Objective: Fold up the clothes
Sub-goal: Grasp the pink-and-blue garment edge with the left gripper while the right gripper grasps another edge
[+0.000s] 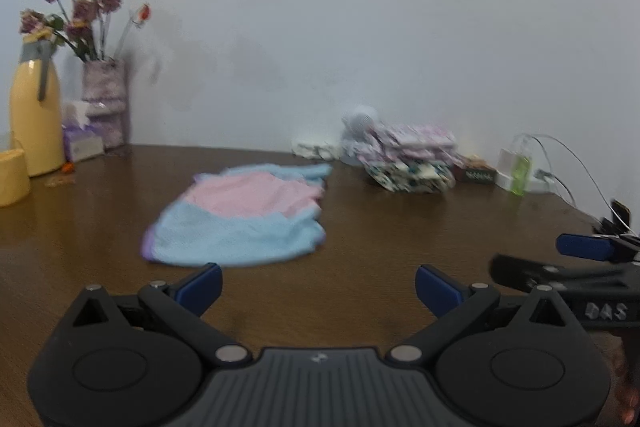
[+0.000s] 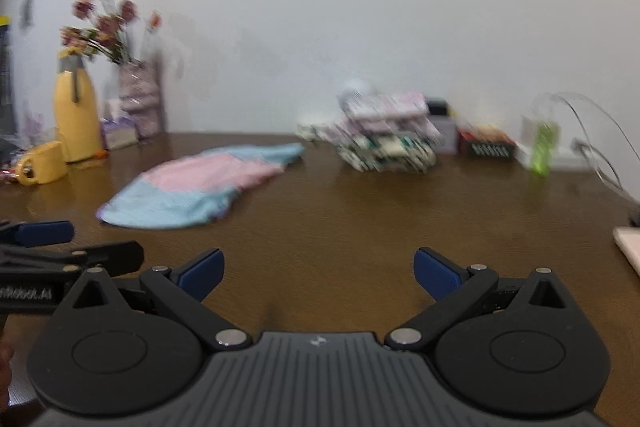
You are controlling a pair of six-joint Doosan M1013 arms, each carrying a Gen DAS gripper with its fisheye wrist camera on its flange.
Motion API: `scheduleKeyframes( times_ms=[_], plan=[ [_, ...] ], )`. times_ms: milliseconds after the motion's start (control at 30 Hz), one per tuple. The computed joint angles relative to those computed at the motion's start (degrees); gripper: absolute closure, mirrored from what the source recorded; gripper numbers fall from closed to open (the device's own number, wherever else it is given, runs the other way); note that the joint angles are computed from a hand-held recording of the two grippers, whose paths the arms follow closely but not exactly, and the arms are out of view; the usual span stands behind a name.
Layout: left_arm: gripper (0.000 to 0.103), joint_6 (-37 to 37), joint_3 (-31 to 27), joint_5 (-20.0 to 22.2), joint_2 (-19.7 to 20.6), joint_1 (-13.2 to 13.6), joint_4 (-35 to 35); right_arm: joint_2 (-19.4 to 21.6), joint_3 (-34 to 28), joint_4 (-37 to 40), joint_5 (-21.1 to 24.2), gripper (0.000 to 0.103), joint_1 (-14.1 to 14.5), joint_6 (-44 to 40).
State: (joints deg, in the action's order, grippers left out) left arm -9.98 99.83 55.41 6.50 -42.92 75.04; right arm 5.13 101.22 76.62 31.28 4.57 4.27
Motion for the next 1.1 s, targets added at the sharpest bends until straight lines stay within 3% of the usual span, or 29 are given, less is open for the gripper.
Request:
scheduleKeyframes(
  times_ms=[100, 167, 300, 433, 567, 633, 700, 867, 967, 1033, 1100],
  plan=[
    [0.000, 1.0, -0.3, 0.5, -1.0, 2.1, -1.0, 1.1, -1.5, 4.4, 1.7, 0.000, 0.7, -8.5],
    [0.000, 2.9, -1.1, 1.1, -1.2, 4.0, -3.7, 2.3, -3.6, 2.3, 2.2, 0.000, 1.6, -7.7],
    [0.001, 8.5, -2.9, 0.4, -1.1, 8.9, -11.1, 5.9, -10.4, -5.7, 5.2, 0.000, 4.2, 1.2],
    [0.007, 14.9, -4.0, -3.3, -0.5, 13.9, -17.3, 10.2, -17.7, -14.0, 3.8, 0.000, 8.7, 9.1],
    [0.014, 22.2, -5.3, -5.9, 1.1, 17.5, -22.4, 16.9, -28.2, -29.1, 5.9, 0.004, 13.3, 23.3],
    [0.021, 25.8, -5.8, -7.7, 1.7, 19.0, -25.6, 19.9, -32.8, -34.5, 8.0, 0.017, 15.0, 28.5],
    [0.028, 29.6, -6.1, -9.7, 2.1, 20.2, -29.0, 24.1, -39.3, -38.1, 12.9, 0.024, 15.8, 33.3],
    [0.041, 34.5, -6.4, -11.1, 2.5, 21.6, -32.6, 32.7, -53.2, -43.6, 22.7, 0.025, 17.5, 42.8],
    [0.059, 36.6, -6.4, -12.5, 2.5, 22.1, -33.8, 36.9, -60.3, -46.1, 28.9, 0.044, 18.3, 47.3],
    [0.071, 38.2, -6.6, -13.1, 2.6, 22.4, -34.6, 39.6, -65.0, -48.3, 34.3, 0.074, 18.7, 51.3],
    [0.086, 39.7, -6.8, -13.7, 2.7, 22.6, -35.4, 40.1, -65.8, -49.3, 35.5, 0.090, 19.0, 53.4]
  ],
)
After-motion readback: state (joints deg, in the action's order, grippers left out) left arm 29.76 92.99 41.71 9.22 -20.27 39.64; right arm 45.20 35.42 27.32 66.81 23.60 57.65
